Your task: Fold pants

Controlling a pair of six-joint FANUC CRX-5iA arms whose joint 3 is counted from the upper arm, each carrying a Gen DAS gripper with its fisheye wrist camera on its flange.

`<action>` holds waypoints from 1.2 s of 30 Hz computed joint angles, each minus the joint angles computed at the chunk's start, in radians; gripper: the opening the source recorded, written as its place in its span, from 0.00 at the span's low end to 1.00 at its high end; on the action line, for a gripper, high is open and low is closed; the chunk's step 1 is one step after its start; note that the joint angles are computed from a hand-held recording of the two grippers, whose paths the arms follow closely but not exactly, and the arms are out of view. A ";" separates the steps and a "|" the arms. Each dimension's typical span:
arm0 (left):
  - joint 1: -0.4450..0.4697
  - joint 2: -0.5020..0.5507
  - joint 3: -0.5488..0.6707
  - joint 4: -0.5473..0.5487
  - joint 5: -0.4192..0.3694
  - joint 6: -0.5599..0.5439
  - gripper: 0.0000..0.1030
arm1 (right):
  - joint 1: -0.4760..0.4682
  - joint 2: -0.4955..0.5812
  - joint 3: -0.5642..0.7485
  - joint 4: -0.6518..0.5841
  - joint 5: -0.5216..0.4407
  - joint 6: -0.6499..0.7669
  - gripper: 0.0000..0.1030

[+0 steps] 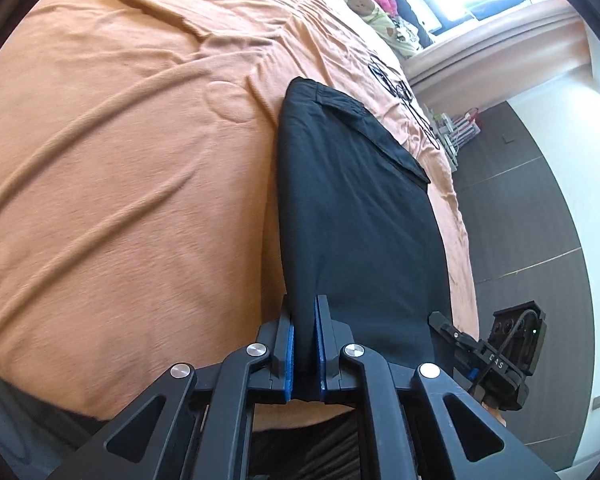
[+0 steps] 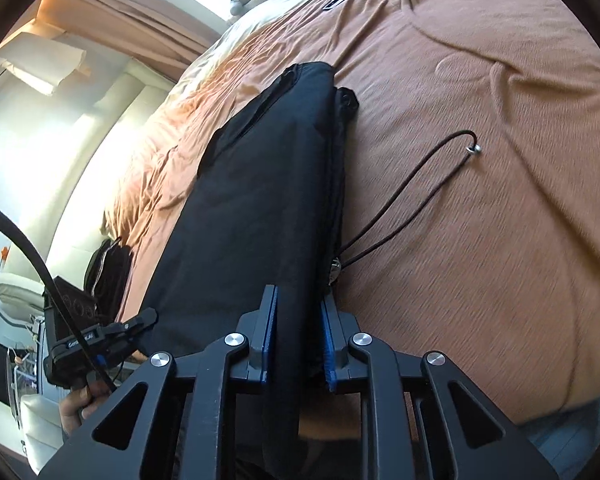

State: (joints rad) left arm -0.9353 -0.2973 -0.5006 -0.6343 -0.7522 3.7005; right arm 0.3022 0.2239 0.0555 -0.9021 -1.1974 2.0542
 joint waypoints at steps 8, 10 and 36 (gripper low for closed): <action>-0.028 -0.064 -0.054 0.009 -0.029 0.006 0.09 | 0.008 -0.043 -0.064 -0.025 -0.003 -0.018 0.15; -0.019 -0.078 -0.074 0.022 -0.018 0.004 0.09 | 0.000 -0.033 -0.055 -0.037 -0.029 -0.024 0.15; 0.374 -0.129 -0.181 0.393 0.130 -0.623 0.43 | -0.093 0.277 0.266 -0.226 -0.142 -0.102 0.50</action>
